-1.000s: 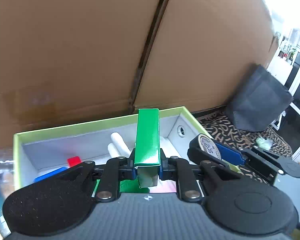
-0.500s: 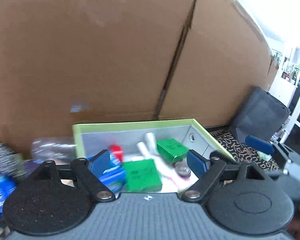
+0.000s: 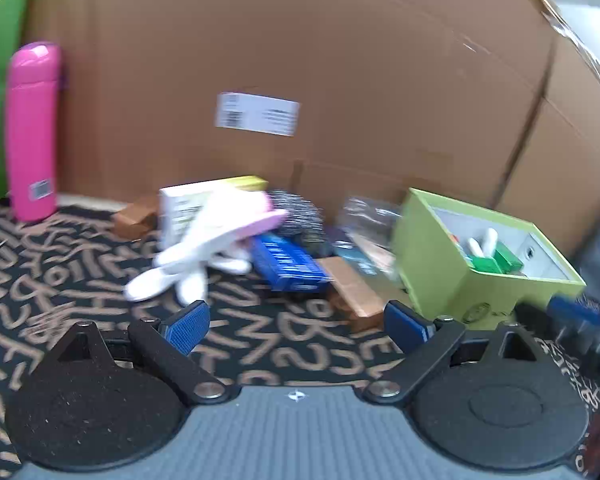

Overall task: Organize objects
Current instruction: 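Grasp the blue medicine box with left tool while right tool grasps the copper bar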

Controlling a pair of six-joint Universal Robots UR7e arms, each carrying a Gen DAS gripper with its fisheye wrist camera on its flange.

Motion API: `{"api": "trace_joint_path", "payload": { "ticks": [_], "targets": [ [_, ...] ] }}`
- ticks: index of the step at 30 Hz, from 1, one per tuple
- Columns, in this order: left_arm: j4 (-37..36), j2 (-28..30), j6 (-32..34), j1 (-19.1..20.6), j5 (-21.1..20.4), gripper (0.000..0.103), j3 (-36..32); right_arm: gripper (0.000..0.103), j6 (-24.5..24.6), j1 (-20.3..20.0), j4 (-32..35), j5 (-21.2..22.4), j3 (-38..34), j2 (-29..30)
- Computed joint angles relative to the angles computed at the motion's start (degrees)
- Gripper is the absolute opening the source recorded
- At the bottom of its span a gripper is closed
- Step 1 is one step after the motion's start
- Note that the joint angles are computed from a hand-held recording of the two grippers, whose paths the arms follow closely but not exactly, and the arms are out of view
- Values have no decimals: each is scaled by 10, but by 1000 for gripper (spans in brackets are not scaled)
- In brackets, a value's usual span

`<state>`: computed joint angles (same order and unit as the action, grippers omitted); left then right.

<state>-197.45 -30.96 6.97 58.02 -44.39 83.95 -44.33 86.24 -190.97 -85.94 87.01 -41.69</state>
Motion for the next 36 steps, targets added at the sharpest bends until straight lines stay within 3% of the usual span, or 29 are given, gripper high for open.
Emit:
{"api": "trace_joint_path", "payload": {
  "ticks": [3,8,10,16,19,22,25,29,31,32,33,36],
  "targets": [
    [-17,-17,4,10,-15,97,21,99,-11,18,2,-31,-1,26],
    [18,-26,4,21,-56,97,18,63,-15,47,25,-106,-75,99],
    [21,-20,23,24,-68,97,6,55,-37,55,20,-127,-105,127],
    [48,20,27,40,-82,97,-81,43,-81,64,44,-159,-202,194],
    [112,39,13,47,-73,97,-134,34,-84,63,61,-154,-188,185],
    [150,62,11,54,-74,97,-180,34,-80,59,67,-132,-168,171],
    [206,81,-23,62,-60,97,-221,34,-89,62,35,-149,-189,188],
    [248,92,-71,73,-63,96,-247,36,-69,60,97,-153,-222,198],
    [228,99,-47,73,-56,89,-252,35,-58,60,111,-169,-231,205],
    [229,99,-33,72,-53,72,-250,31,-56,60,104,-167,-226,203],
    [221,94,-15,73,-59,61,-241,31,-54,61,103,-167,-219,198],
    [240,55,-48,78,-110,42,-193,31,-56,60,102,-170,-178,172]
  ]
}}
